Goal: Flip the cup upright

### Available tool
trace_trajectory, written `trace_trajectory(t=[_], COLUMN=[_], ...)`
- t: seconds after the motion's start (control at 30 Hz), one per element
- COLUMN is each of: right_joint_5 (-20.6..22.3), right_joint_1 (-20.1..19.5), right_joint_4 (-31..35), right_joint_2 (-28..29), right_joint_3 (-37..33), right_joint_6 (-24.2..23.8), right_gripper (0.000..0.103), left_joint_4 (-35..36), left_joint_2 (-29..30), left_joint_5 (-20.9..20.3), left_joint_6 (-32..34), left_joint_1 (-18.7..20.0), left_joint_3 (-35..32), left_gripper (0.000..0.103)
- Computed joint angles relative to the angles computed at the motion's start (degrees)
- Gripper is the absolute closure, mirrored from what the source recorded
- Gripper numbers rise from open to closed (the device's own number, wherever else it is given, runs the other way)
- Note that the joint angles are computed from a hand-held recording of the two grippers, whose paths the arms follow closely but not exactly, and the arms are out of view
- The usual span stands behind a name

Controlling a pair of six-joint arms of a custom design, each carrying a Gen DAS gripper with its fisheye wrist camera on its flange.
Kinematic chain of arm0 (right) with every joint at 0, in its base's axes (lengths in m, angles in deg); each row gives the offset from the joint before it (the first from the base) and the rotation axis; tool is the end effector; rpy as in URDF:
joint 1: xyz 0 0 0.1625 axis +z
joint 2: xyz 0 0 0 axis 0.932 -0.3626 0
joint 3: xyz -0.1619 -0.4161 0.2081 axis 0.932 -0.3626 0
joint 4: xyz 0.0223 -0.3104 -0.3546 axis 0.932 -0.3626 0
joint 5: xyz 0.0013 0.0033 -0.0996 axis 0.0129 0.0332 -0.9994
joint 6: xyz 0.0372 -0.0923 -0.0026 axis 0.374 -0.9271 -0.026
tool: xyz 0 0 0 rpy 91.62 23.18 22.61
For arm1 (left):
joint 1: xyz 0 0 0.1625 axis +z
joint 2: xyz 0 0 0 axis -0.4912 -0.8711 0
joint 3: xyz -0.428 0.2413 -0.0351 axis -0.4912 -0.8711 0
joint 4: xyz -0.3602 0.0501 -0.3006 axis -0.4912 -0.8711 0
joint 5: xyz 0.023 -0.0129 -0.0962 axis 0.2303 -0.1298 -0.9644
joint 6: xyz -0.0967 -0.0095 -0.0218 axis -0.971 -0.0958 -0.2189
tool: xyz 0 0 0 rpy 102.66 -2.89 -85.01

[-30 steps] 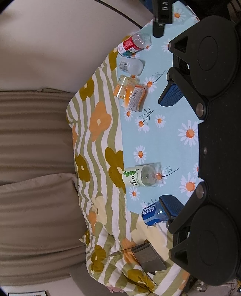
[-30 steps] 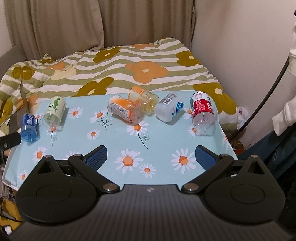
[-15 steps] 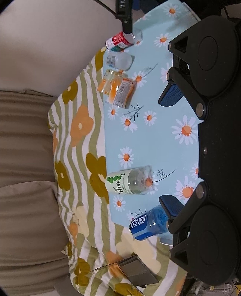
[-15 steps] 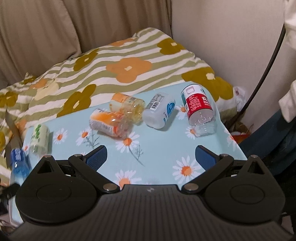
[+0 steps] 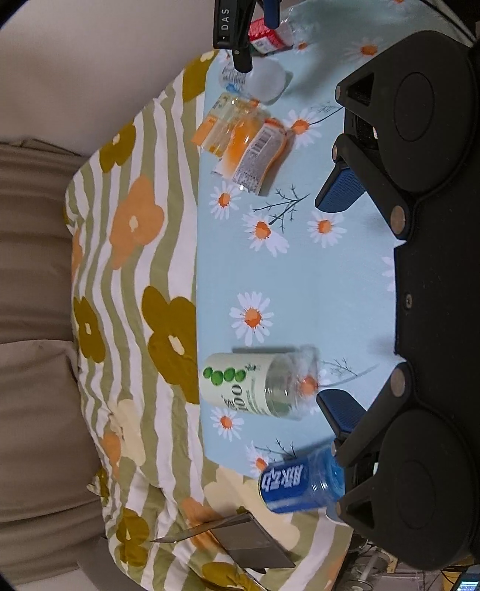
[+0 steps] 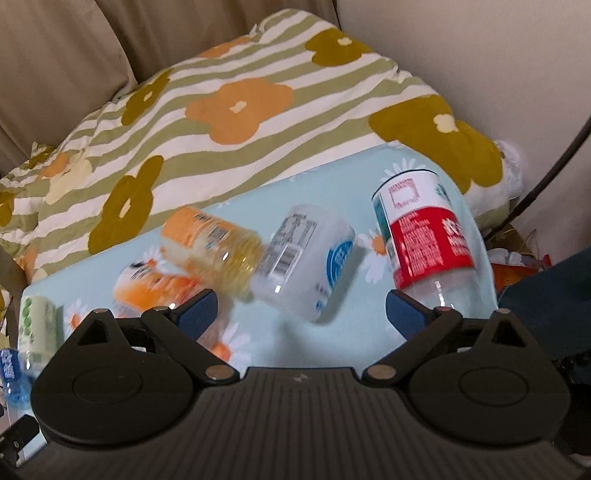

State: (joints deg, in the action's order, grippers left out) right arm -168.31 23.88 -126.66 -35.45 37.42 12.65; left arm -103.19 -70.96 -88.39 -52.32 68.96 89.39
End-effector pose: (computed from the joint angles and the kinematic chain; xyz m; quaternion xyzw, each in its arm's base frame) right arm 0.1106 -0.6372 0.2092 0.0413 -0.9258 0.2485 0.2818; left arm -0.2427 -0.4821 0.1383 0.0283 0.8663 -0.2930 0.4035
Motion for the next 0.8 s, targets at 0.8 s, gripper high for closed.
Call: trace_trajectory(t=[0.8], right_joint_5=[6.6], right_joint_1=[-3.7], right_joint_4=[7.5], right_joint_2=[2.7], right_joint_3=[-5.2], right_joint_6=[4.2], right_gripper=[0.018], left_joint_4=[1.4], left_joint_2=[5.7], left_joint_5=[-0.1], left_joint_6=[-1.5], left_joint_1=[1.9], left_joint_3=[-5.1], left_gripper=[0.0])
